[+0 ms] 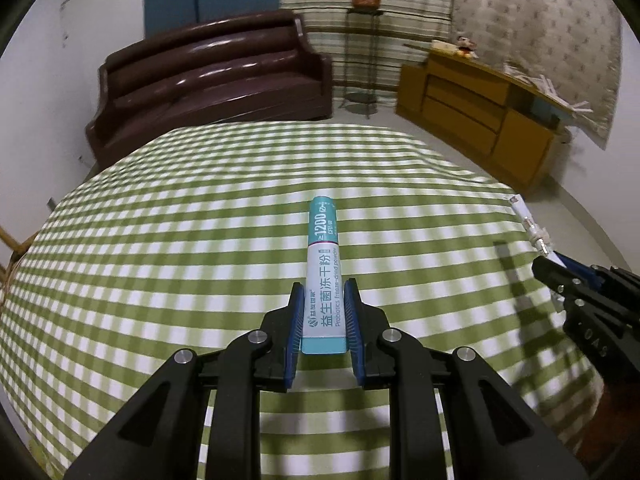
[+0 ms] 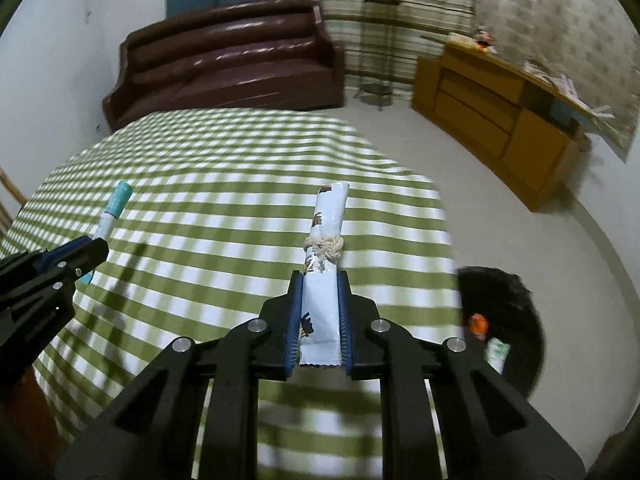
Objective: Collect trash
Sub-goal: 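Carry the teal tube and wrapper over the black bin and open both grippers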
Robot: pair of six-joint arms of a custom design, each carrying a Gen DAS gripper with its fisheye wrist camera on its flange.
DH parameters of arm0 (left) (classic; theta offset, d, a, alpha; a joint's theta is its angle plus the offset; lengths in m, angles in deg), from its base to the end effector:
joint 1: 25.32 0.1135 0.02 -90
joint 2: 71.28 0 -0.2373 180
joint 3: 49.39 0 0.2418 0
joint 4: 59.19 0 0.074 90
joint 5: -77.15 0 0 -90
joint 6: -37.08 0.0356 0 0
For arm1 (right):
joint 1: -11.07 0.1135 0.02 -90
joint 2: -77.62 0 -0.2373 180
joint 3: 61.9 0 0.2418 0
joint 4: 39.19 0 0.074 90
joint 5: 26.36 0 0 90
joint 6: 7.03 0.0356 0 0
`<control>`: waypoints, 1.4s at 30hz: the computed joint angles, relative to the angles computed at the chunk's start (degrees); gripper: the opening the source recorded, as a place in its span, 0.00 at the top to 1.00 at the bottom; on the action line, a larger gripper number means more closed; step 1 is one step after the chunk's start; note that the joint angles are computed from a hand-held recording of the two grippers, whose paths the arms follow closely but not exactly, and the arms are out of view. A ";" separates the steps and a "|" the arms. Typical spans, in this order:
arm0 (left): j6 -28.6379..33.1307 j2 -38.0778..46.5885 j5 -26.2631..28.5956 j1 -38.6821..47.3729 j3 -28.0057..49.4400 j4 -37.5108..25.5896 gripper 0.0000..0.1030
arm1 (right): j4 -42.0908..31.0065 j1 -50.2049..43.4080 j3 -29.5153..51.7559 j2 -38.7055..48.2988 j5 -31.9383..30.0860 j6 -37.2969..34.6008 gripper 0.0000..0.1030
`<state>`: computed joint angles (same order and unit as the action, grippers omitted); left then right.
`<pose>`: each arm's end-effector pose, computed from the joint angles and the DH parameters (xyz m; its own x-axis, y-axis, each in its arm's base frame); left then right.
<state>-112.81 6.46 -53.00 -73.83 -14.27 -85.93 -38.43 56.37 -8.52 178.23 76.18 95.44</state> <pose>0.1386 -0.1220 0.0869 -0.6761 -0.2337 -0.6988 -0.3246 0.9458 -0.0022 0.2185 0.2098 0.0904 -0.6250 -0.3320 -0.7065 -0.4647 0.8855 -0.0050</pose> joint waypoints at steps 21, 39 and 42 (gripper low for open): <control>8.20 27.71 -0.71 -10.17 29.53 4.60 0.79 | 6.77 -23.77 -18.68 -17.17 -7.18 -6.51 0.84; 16.89 41.66 3.08 -7.40 45.58 7.73 0.79 | 12.62 -32.98 -17.69 -9.29 -11.42 -8.97 0.84; 18.18 43.95 3.85 -7.00 48.60 7.41 0.79 | 13.04 -33.39 -17.01 -7.96 -11.59 -8.84 0.84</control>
